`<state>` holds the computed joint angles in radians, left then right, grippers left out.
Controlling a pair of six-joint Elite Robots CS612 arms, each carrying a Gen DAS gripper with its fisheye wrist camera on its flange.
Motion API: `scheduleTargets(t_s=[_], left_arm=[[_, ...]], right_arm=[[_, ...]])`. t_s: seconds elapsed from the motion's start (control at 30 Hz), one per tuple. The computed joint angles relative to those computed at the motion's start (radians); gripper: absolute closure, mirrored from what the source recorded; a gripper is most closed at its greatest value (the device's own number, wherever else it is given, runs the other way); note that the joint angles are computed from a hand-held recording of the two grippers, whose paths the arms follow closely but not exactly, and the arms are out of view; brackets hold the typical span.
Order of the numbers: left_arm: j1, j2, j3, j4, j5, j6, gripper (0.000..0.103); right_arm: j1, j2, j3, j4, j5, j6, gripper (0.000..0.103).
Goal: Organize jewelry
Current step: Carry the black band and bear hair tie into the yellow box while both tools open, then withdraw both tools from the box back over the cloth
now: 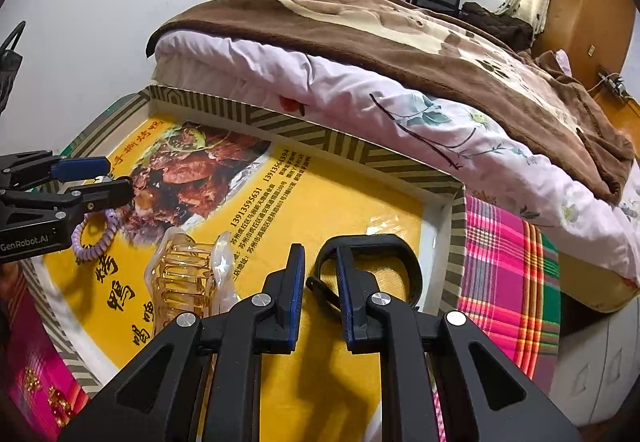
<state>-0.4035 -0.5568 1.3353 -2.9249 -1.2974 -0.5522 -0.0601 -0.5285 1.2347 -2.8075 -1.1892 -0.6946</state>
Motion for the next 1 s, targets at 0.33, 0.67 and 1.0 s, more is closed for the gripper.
scheduleTargets(t_s=[0.33,0.67,1.0], left_arm=[[-0.006,-0.016,0.025,-0.013,0.013,-0.017,0.036],[-0.042,-0.092,0.151,-0.120,0.071,-0.036,0.028],[-0.099,-0.175,0.286,-0.202,0.137,-0.038,0.025]], right_arm=[[-0.006,-0.014,0.018,-0.019,0.021,0.024,0.082],[-0.039,-0.088,0.134,-0.103,0.131,0.086,0.072],[-0.076,-0.167,0.271,-0.195,0.222,0.108,0.069]])
